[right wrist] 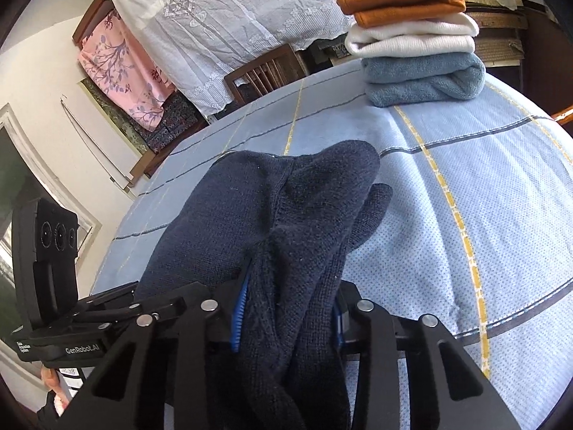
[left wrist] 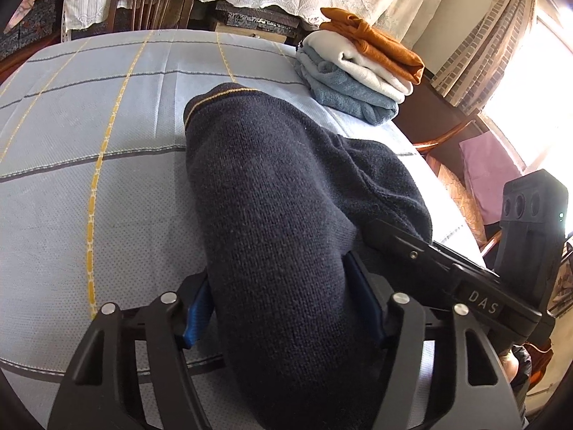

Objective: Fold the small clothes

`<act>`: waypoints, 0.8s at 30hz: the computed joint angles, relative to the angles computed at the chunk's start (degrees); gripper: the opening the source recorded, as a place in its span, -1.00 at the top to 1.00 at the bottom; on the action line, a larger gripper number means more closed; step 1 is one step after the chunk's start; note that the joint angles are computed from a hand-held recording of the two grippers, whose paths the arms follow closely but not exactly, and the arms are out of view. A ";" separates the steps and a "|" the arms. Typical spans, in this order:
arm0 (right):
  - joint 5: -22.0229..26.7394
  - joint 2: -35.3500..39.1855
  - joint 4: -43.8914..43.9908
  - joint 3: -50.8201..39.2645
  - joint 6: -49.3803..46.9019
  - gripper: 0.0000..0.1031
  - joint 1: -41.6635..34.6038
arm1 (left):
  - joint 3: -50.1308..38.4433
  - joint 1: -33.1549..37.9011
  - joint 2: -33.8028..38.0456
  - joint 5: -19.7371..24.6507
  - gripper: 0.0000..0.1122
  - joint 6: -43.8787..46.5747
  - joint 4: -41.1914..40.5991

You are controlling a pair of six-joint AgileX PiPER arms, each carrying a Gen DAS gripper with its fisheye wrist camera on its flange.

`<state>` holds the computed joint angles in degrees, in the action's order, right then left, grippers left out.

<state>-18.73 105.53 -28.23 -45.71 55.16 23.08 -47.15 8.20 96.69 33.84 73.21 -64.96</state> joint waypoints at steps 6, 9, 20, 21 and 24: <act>0.10 -1.45 -1.19 0.51 0.56 0.32 0.43 | 0.08 0.94 -0.80 1.10 -0.13 -1.36 2.20; 0.74 -0.84 -2.32 0.02 1.83 0.32 0.61 | -0.40 2.10 0.20 2.74 -0.14 -0.15 1.64; -0.65 2.02 -11.13 -1.77 12.42 0.27 -1.39 | -3.23 2.71 3.04 5.52 -0.08 -1.09 1.67; -0.59 1.39 -8.13 -1.27 9.22 0.30 -0.85 | -2.62 2.46 2.15 4.98 -0.03 -0.83 1.64; -1.23 -0.44 -3.96 0.02 5.07 0.33 0.05 | -1.24 2.28 -0.31 4.13 -0.01 -0.16 1.55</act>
